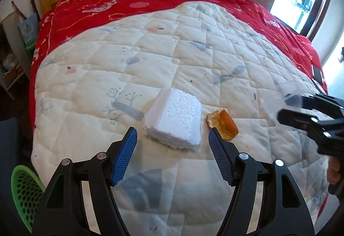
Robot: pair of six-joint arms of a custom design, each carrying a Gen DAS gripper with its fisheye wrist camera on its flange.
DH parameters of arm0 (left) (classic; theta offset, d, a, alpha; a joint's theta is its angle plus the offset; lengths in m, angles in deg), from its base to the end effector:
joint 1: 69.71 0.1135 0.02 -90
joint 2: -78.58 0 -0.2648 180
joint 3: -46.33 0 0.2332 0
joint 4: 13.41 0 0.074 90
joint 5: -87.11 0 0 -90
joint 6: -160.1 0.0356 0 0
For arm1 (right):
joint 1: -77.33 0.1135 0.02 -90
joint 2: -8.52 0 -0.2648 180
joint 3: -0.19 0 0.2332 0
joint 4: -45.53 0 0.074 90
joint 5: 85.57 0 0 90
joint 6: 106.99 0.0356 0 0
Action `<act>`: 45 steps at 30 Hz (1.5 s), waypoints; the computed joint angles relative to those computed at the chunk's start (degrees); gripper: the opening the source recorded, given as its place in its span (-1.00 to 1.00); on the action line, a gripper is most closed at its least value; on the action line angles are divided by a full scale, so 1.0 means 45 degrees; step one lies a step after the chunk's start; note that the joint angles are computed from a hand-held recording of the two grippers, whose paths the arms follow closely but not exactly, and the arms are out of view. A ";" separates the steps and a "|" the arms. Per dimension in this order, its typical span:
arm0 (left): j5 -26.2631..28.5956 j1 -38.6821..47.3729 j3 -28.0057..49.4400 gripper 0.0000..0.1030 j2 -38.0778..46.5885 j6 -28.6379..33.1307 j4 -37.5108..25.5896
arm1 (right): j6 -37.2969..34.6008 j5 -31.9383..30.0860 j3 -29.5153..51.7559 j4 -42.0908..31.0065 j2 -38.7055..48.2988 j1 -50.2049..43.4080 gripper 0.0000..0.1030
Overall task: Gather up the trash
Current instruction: 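Grasp the white foam block with the left tool while the right tool holds the cup, then carry the foam block into the wastebasket and release it while the right tool carries the cup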
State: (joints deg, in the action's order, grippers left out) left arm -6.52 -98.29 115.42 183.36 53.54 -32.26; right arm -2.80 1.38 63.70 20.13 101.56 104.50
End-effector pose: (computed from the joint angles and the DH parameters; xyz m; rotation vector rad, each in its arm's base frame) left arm 0.3001 -0.1609 0.1443 0.2400 2.5252 -0.2370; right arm 0.2659 0.1386 0.1733 -0.3114 2.5462 0.3501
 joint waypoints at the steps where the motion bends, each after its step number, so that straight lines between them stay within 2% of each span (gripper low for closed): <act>1: -0.0019 0.0016 0.0065 0.30 0.0122 -0.0012 0.0036 | 0.0000 -0.0013 -0.0006 0.0000 -0.0005 -0.0014 0.10; 4: 0.0050 0.0024 0.0271 0.28 0.0452 -0.0043 0.0127 | 0.0057 -0.0072 -0.0091 0.0048 -0.0054 -0.0001 0.10; 7: 0.0000 0.0008 0.0343 0.14 0.0692 0.0042 0.0279 | 0.0119 -0.0034 -0.0135 0.0059 -0.0096 0.0106 0.10; 13: -0.0242 0.0030 -0.0406 0.11 -0.0078 -0.0157 0.0770 | 0.0293 0.0157 -0.0281 -0.0060 -0.0495 0.0483 0.10; 17: -0.0425 0.0128 -0.1579 0.11 -0.1738 -0.0398 0.0765 | 0.0623 0.0316 -0.0355 -0.0222 -0.0933 0.1052 0.10; 22: -0.0673 0.0539 -0.3367 0.11 -0.4560 -0.0588 0.0112 | 0.1180 0.0661 -0.0195 -0.0550 -0.1353 0.2235 0.10; 28: -0.0975 0.1890 -0.5517 0.11 -0.8926 -0.0460 -0.1829 | 0.2025 0.1345 0.0489 -0.0933 -0.1297 0.4352 0.10; 31: -0.0465 0.3290 -0.6407 0.11 -1.1379 -0.0095 -0.3284 | 0.2309 0.1813 0.1081 -0.1067 -0.0819 0.5490 0.10; 34: 0.0279 0.5374 -0.6994 0.11 -1.3512 0.0919 -0.4849 | 0.2589 0.1938 0.1764 -0.1152 -0.0234 0.6430 0.10; 37: 0.2134 0.8901 -0.7449 0.11 -1.5163 0.2837 -0.6237 | 0.2745 0.2030 0.2603 -0.1280 0.0446 0.7242 0.10; 41: 0.4924 1.4416 -0.7802 0.11 -1.5144 0.6367 -0.7123 | 0.2854 0.2071 0.3918 -0.1494 0.1534 0.8086 0.10; 43: 0.5758 1.6518 -0.7938 0.11 -1.4311 0.7846 -0.6911 | 0.2875 0.2070 0.4457 -0.1606 0.1954 0.8342 0.10; 45: 0.6149 1.7853 -0.8058 0.11 -1.3600 0.8937 -0.6618 | 0.2904 0.2042 0.5118 -0.1765 0.2445 0.8595 0.10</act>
State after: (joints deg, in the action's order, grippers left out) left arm 21.15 -17.95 79.16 122.16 93.76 -62.04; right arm 10.27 10.57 86.73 12.18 112.56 143.17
